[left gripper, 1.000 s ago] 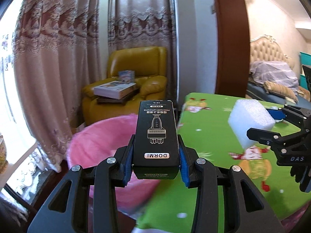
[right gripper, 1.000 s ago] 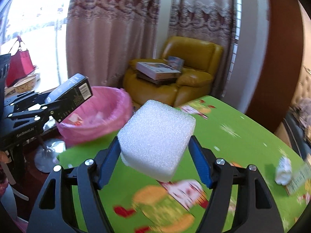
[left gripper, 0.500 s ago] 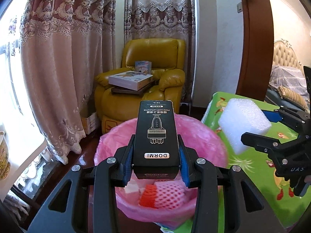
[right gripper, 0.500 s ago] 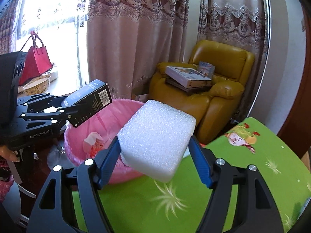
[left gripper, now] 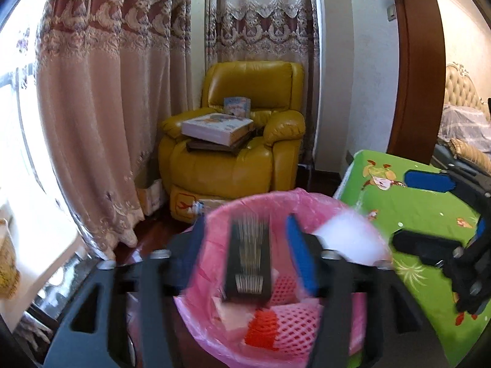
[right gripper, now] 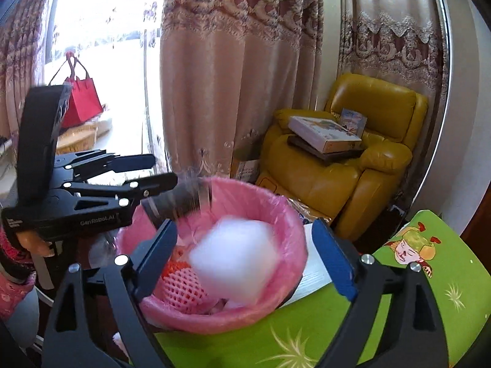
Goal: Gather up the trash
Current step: 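Carry the DORMI box and foam block to the pink bin and release both, then grasp the cream medicine box with the right tool while the left tool grasps the white paper cup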
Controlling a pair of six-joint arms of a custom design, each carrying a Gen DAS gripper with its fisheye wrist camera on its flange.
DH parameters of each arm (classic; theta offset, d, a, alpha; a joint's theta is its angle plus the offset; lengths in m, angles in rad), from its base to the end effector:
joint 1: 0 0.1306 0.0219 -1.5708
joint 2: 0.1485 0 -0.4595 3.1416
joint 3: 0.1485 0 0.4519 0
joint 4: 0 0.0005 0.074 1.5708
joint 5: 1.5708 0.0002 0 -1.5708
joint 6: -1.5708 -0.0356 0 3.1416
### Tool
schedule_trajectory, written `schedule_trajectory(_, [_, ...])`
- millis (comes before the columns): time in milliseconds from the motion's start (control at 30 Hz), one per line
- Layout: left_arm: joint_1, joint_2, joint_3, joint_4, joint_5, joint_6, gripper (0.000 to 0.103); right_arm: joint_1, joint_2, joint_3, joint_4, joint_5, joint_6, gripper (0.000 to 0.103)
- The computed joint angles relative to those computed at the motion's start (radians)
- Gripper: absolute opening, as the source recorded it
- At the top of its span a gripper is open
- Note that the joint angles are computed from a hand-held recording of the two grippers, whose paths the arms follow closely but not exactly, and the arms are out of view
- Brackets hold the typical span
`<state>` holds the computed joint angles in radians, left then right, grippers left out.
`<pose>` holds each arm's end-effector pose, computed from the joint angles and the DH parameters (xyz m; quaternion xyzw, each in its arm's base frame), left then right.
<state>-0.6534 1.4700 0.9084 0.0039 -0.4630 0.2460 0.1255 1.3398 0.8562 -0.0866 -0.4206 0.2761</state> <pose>0.4191 -0.3015 0.2927 0.0632 0.8560 -0.0246 0.5125 0.4682 0.0732 0.3208 -0.2693 0.8209 0.1474 0.4816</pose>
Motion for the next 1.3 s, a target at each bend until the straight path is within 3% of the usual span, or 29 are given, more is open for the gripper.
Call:
schedule_trajectory(33, [-0.006, -0.008, -0.008, 0.018, -0.018, -0.007, 0.081, -0.012, -0.011, -0.007, 0.005, -0.012, -0.009, 0.086])
schedule_trajectory(167, [-0.039, -0.027, -0.025, 0.055, -0.082, -0.037, 0.092, -0.074, -0.071, -0.048, 0.028, -0.031, -0.02, 0.086])
schedule_trajectory(367, [-0.106, -0.007, -0.003, 0.041, -0.099, -0.052, 0.093, -0.213, -0.16, -0.129, 0.027, -0.002, 0.011, 0.086])
schedule_trajectory(567, [-0.201, 0.073, 0.077, 0.05, -0.036, -0.06, 0.094, -0.426, -0.193, -0.187, 0.007, -0.02, 0.064, 0.086])
schedule_trajectory(733, [-0.273, 0.168, 0.185, 0.037, 0.033, -0.035, 0.094, -0.664, -0.167, -0.194, 0.003, -0.035, 0.089, 0.086])
schedule_trajectory(933, [-0.352, 0.302, 0.333, -0.01, 0.099, -0.031, 0.094, -0.883, -0.085, -0.157, 0.051, 0.007, 0.009, 0.086])
schedule_trajectory(1100, [-0.395, 0.376, 0.417, -0.034, 0.137, -0.046, 0.094, -0.938, 0.018, -0.096, 0.092, 0.078, -0.02, 0.086])
schedule_trajectory(1300, [-0.405, 0.428, 0.493, -0.084, 0.158, -0.059, 0.094, -0.899, 0.133, -0.004, 0.063, 0.166, -0.031, 0.086])
